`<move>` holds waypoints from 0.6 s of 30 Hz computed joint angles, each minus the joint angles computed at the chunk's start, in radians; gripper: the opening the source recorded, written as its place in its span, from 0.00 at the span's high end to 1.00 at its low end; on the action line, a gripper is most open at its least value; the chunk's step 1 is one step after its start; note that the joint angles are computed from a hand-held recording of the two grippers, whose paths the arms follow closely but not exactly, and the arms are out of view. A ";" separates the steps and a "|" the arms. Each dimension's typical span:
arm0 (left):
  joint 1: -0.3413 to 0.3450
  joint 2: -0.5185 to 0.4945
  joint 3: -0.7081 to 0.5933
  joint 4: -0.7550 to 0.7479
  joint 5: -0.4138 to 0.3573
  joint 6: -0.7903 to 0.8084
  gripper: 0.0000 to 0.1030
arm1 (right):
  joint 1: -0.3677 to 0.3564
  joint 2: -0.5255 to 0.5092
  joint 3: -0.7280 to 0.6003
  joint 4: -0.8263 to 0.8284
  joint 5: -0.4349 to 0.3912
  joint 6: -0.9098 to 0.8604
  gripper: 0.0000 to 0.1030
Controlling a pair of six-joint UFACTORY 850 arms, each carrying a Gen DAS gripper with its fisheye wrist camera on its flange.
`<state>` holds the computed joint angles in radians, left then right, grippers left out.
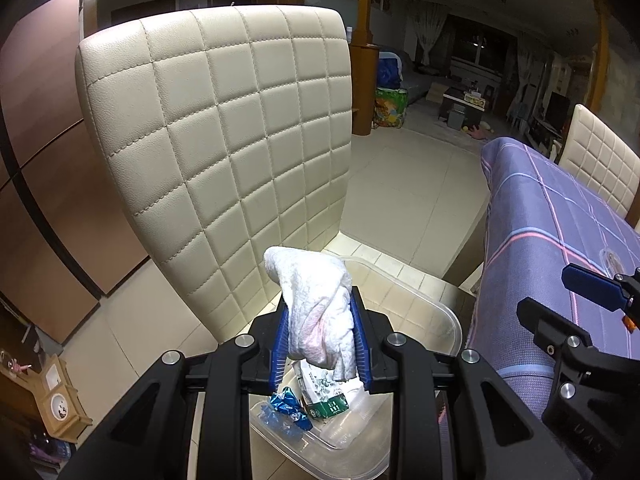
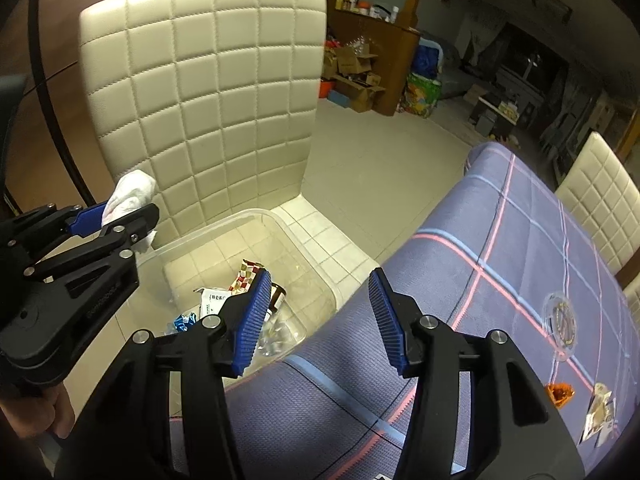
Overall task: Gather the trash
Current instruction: 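Carry the tissue and blister over the bin and open both tools, then move both tools back over the table toward the orange peel and paper box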
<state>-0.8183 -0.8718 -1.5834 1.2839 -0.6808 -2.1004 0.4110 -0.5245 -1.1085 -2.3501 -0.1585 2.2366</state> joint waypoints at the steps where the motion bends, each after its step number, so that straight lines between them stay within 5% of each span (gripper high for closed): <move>1: 0.001 -0.001 -0.002 0.000 0.004 0.001 0.74 | -0.003 -0.001 0.000 0.000 0.006 0.002 0.49; 18: -0.002 -0.044 -0.075 -0.039 0.070 0.080 0.72 | -0.037 0.051 0.077 -0.032 -0.039 0.053 0.40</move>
